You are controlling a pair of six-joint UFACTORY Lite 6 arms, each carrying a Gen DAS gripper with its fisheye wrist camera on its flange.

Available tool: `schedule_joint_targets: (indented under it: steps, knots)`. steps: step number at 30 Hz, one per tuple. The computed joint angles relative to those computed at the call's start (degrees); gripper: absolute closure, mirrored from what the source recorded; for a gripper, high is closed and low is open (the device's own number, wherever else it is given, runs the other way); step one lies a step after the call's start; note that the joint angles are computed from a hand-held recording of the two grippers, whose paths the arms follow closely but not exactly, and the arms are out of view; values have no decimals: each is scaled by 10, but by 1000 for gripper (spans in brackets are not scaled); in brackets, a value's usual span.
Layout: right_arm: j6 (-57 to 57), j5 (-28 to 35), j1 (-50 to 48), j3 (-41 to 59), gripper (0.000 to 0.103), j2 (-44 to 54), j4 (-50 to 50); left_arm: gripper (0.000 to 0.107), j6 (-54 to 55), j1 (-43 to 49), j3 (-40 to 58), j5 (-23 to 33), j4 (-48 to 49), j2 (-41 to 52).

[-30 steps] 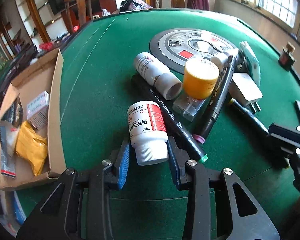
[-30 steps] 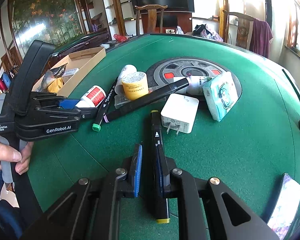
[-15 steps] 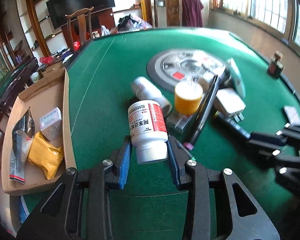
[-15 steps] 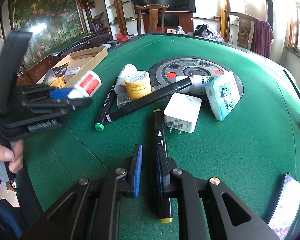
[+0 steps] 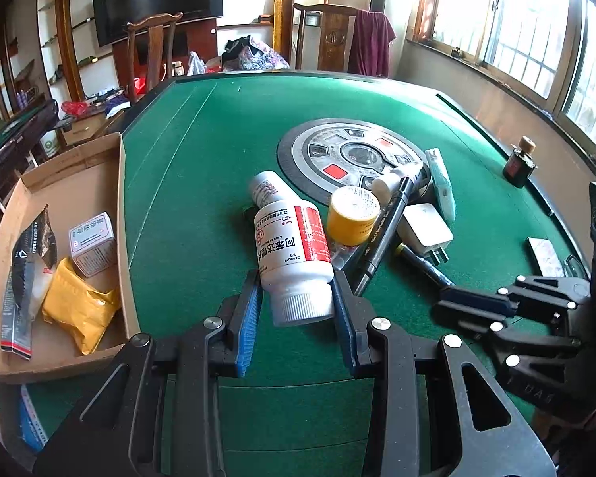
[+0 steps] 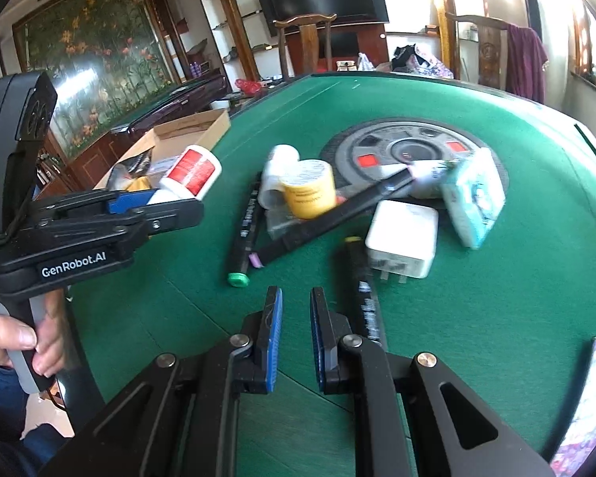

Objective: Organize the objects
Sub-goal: 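Carry the pill bottle to the cardboard tray with the left tool while the right tool holds the marker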

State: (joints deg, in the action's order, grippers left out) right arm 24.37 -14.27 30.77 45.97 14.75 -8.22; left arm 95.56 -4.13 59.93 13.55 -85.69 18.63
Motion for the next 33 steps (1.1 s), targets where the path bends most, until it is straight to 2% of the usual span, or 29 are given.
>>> schedule_joint_targets:
  steps: [4, 19, 33]
  knots:
    - [-40, 8, 29, 36, 90, 25, 57, 73, 12, 19, -2, 14, -5, -4]
    - [-17, 39, 51, 112, 91, 80, 55, 73, 22, 68, 20, 62, -9, 15]
    - [74, 92, 77, 229, 91, 143, -26, 73, 5, 140, 54, 114, 13, 24]
